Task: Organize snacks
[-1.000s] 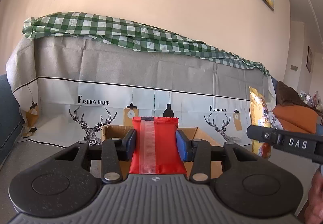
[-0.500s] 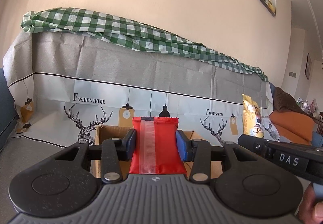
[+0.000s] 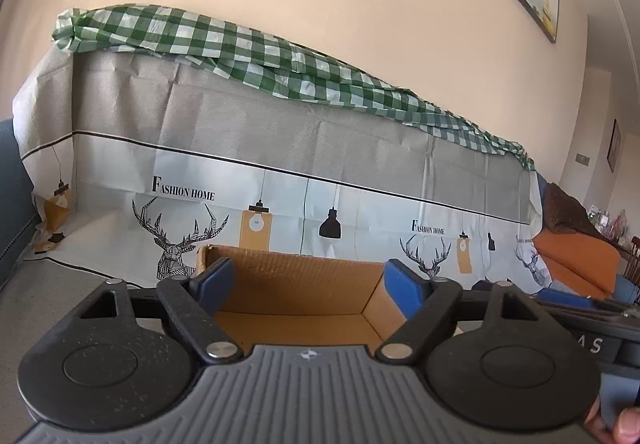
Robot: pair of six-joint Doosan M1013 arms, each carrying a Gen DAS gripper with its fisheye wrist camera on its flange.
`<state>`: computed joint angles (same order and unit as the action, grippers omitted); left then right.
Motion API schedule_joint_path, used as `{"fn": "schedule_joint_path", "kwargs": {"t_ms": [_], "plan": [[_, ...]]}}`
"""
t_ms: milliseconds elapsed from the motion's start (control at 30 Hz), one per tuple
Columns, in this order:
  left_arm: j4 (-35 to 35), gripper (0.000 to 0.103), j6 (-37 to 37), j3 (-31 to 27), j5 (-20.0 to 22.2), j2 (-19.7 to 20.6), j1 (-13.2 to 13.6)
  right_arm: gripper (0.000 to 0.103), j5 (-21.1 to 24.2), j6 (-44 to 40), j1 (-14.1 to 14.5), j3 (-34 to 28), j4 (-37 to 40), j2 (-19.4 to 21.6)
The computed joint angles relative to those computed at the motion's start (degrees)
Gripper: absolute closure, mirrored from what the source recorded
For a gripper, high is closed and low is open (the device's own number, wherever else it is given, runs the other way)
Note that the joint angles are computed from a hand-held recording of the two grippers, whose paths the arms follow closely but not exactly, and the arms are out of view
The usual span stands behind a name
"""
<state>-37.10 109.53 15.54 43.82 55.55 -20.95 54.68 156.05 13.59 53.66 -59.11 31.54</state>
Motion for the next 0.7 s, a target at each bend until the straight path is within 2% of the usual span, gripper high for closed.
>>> {"fn": "schedule_joint_path", "kwargs": {"t_ms": [100,233,333,400,467,567,700], "plan": [[-1.9,0.004,4.3,5.2,-2.8,-2.6,0.1,0.002,0.6,-0.2,0.1,0.6,-1.1,-0.4],[-5.1,0.003,12.4,14.5,-9.5,-7.5,0.2,0.001,1.4,-0.1,0.3,1.8,-2.6,-1.2],[-4.0,0.002,12.8,20.1,-12.4,-11.0,0.1,0.001,0.5,2.7,0.4,4.2,-4.8,-2.8],[-3.5,0.001,11.5,21.6,-10.2,-12.4,0.5,0.001,-1.3,3.8,0.2,6.2,-4.3,-4.3],[-2.4,0.001,10.1,24.6,-8.9,-14.7,0.9,0.001,-2.8,2.8,-0.1,7.6,-1.2,-5.7],[-2.2,0.001,9.6,28.3,-4.8,-17.6,1.4,0.001,-4.3,1.5,0.1,10.6,2.6,-8.0],[4.6,0.000,3.8,31.9,-1.6,-20.2,0.6,0.001,-2.4,0.3,1.3,14.1,6.4,-10.2]]}}
